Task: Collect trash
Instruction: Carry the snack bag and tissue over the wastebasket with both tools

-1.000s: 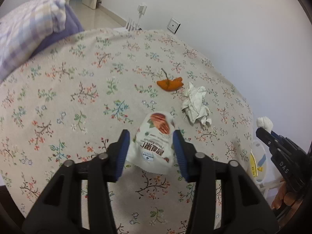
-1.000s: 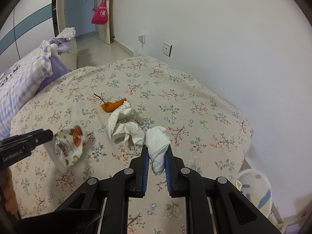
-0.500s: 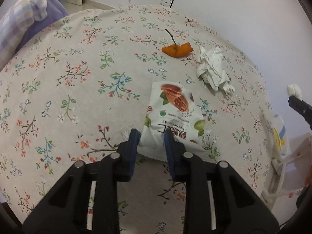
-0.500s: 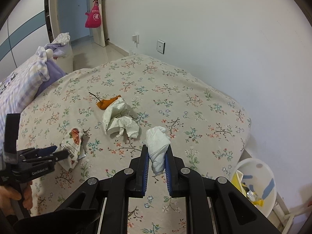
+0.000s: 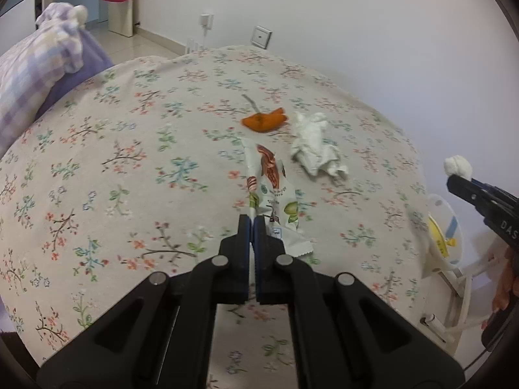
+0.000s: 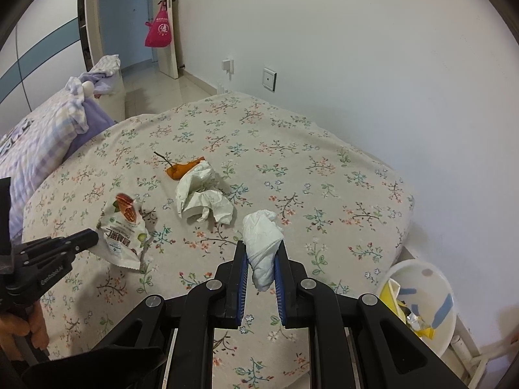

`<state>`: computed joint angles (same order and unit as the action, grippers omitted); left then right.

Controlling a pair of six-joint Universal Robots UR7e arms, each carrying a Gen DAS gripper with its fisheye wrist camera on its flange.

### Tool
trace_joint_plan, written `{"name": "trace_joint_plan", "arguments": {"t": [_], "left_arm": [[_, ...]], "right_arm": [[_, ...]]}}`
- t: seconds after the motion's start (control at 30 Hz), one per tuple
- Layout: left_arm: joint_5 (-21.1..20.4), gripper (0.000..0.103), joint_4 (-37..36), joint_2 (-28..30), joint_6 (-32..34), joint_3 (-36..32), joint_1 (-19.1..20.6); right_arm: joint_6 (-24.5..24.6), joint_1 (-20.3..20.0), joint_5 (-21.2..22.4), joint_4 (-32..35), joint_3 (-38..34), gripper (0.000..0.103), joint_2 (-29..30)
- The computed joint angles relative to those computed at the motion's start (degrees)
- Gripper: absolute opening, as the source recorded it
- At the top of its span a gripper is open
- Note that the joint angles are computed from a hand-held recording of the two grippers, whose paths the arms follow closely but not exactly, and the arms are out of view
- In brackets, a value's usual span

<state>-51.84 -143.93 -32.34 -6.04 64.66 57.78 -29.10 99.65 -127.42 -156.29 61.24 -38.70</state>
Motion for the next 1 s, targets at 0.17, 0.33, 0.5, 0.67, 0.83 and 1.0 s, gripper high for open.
{"name": "trace_joint_plan", "arguments": {"t": [0.17, 0.33, 0.5, 0.67, 0.83, 1.0], "left_arm": [[-3.47, 0.003, 0.57, 1.25, 1.94, -1.29, -1.22], [-6.22, 0.003, 1.6, 3.12, 3.44, -3.25, -2.49], [-8.57, 0.003, 3.15, 5.26, 5.14, -5.63, -3.57], [-10.85, 0.003, 5.58, 7.9, 6.66, -8.56, -4.81], [-13.36, 0.003, 7.94, 10.8, 8.64, -11.97, -5.99], [-16.66, 0.003, 10.11, 13.85, 10.85, -15.84, -6.91]], "right_arm": [[1.11, -0.35, -0.48, -1.85, 2.32, 0.016, -1.95], [1.79, -1.1, -1.63, -3.54, 5.09, 0.016, -4.25], [2.81, -2.2, -2.74, -5.5, 8.53, 0.016, -7.16], [4.81, -3.65, -4.19, -7.32, 11.83, 0.016, -10.19], [7.1, -5.47, -5.52, -8.91, 15.23, 0.016, -13.43], [9.89, -7.22, -5.76, -9.61, 17.95, 0.016, -16.23]]}}
